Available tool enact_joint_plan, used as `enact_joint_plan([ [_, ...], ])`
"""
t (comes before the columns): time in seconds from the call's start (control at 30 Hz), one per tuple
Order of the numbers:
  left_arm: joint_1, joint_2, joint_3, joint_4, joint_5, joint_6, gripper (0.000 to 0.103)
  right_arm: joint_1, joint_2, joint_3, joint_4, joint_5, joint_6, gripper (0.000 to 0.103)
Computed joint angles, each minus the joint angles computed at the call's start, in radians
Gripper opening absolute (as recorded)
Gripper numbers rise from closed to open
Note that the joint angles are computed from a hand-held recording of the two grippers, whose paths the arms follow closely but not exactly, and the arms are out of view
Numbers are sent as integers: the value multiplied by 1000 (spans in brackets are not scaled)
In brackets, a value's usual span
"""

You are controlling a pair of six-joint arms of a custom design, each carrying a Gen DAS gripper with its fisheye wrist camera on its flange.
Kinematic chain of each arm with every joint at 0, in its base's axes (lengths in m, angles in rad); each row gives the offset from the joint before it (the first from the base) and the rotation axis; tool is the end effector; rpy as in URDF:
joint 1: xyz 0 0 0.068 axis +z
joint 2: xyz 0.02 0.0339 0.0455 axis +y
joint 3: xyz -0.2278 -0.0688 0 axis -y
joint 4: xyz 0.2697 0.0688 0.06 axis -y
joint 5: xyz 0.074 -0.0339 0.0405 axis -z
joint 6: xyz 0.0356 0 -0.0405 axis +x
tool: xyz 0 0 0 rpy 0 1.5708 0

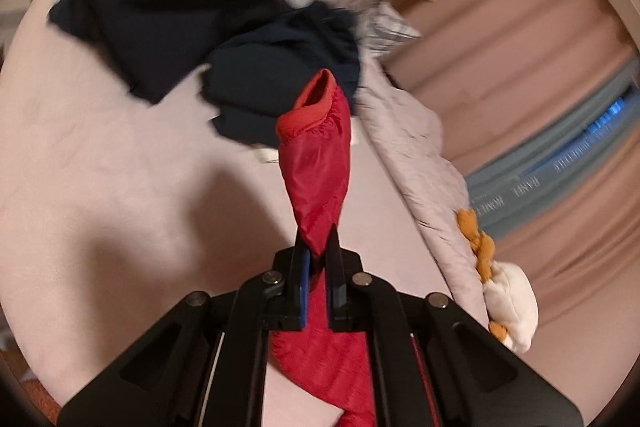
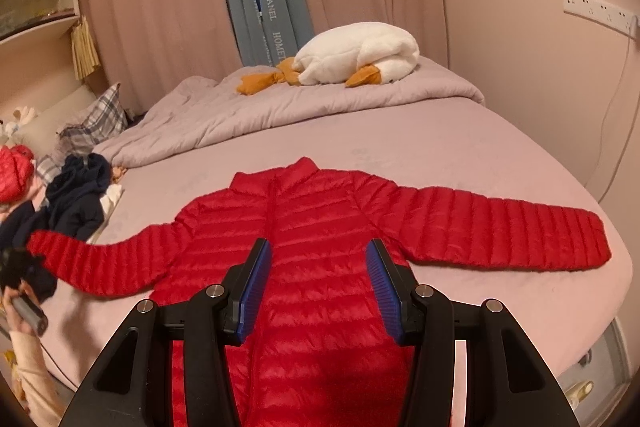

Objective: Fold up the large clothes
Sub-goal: 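Lift the gripped sleeve cuff up with the left tool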

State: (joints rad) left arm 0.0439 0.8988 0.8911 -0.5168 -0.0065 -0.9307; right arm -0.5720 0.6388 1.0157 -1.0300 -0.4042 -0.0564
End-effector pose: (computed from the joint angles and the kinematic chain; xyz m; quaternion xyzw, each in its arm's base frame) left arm 0.2430 0.0109 0.2948 -0.4070 0.7647 -0.2118 0.4525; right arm 0.1342 -0.0697 0.3395 0.1380 0.8720 0.0371 0.4683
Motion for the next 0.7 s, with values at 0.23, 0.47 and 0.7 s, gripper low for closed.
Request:
enact_joint_plan([
  [0.23, -219, 59, 175, -42, -103, 49, 5, -97, -24, -7, -15, -97, -44, 51],
  [0.47, -434, 186, 358, -118, -257, 113, 5, -160, -31, -16, -11, -160, -76, 51],
  [0.7, -557, 308, 480, -133, -298, 171, 5, -220, -32, -19, -5, -214, -108, 51],
])
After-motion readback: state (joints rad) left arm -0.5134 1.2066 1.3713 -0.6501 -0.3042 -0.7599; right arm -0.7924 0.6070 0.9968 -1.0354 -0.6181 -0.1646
